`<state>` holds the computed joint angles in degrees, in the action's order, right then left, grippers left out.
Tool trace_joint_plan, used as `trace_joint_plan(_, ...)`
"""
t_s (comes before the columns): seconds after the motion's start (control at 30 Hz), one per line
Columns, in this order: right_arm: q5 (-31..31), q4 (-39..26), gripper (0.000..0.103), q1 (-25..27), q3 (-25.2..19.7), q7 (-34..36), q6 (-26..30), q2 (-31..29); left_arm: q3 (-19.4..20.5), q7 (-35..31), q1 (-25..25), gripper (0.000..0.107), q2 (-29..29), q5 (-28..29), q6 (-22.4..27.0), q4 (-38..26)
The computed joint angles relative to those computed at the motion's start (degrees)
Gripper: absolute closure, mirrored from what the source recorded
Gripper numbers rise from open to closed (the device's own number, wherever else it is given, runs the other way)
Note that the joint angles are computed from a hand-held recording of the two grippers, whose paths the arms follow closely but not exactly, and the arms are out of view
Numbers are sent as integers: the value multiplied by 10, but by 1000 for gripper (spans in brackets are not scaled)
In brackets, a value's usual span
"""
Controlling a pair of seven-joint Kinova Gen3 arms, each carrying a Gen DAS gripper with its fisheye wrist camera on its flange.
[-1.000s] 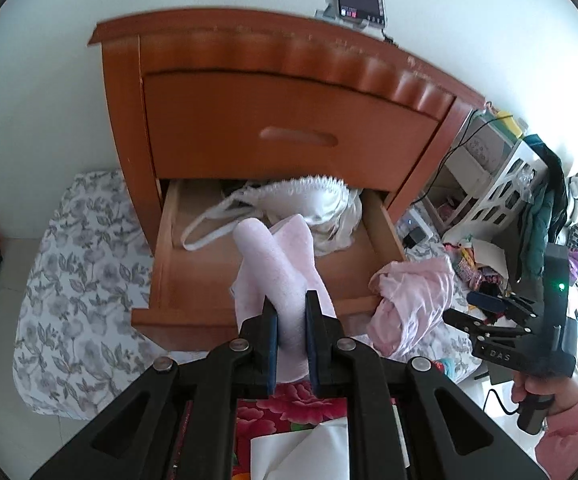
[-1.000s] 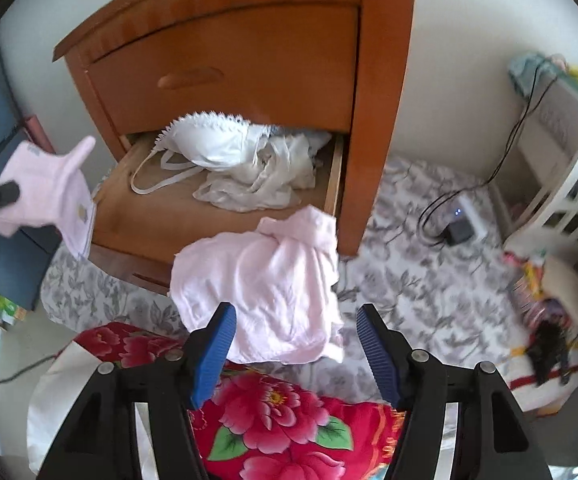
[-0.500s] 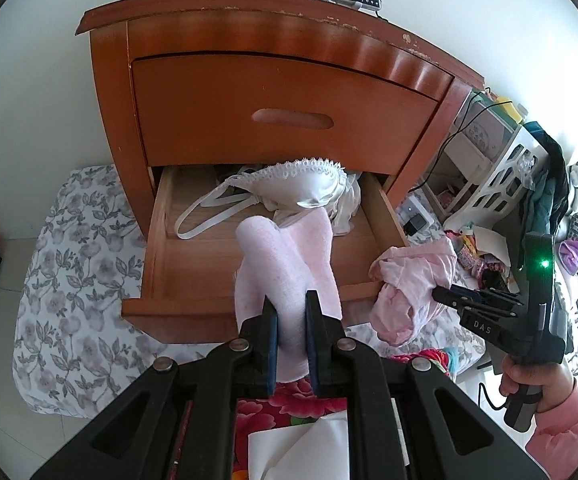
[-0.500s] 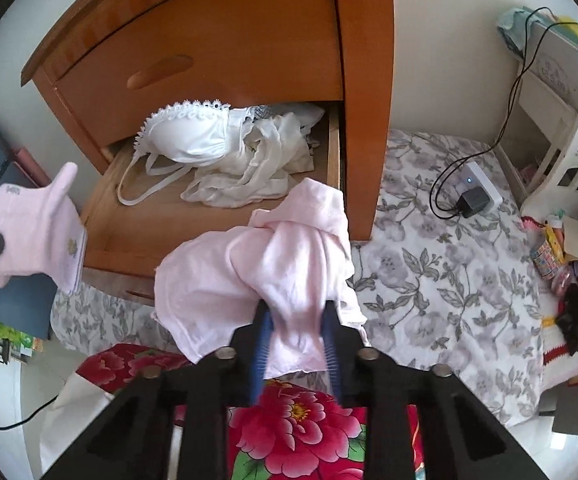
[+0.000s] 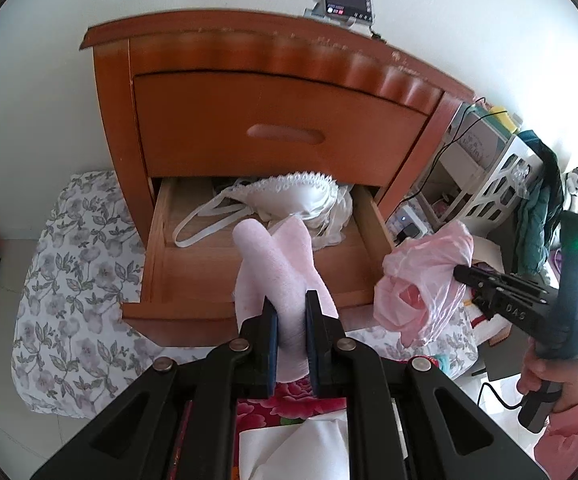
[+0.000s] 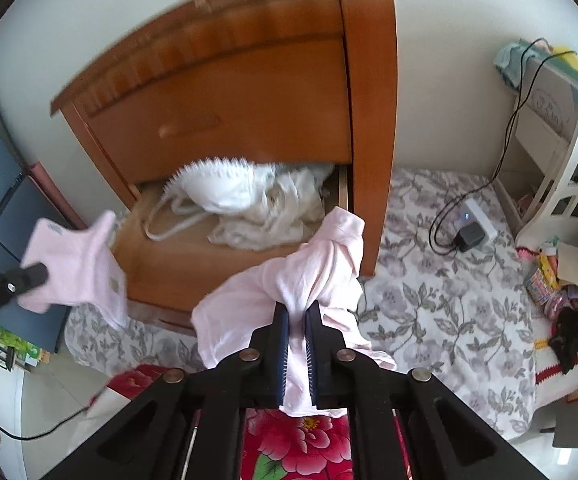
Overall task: Take underwear out of drawer
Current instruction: 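Carry both pink items onto the bed and open both tools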
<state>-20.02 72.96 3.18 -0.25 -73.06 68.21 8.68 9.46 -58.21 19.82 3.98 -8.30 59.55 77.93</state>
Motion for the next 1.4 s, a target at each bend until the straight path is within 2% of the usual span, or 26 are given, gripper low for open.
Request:
trace_joint_plan(0.37, -47, -95, 95, 6, 7, 3, 36, -47, 19, 14, 9, 95, -49, -27, 12, -38)
trace_joint_plan(0.6, -85, -175, 95, 8, 28, 28, 85, -95, 59, 20, 17, 95, -83, -69, 38, -69)
trace_joint_plan(0.8, -69, -212, 95, -18, 39, 44, 136, -129, 88, 4, 25, 95, -109, -80, 52, -71)
trace_joint_plan(0.93, -57, -199, 95, -40, 45, 63, 167, -153, 98, -12, 21, 95, -135, -60, 38, -39)
trace_joint_plan(1.1, -39, -140, 95, -66, 56, 96, 177, -190, 111, -34, 15, 95, -165, -35, 5, 13)
trace_joint_plan(1.27, -31, -48, 95, -85, 66, 124, 167, -219, 123, -49, 6, 94, -181, -11, -34, 80)
trace_joint_plan(1.4, -24, 37, 95, -91, 65, 135, 147, -228, 120, -62, 13, 94, -162, 16, -48, 124)
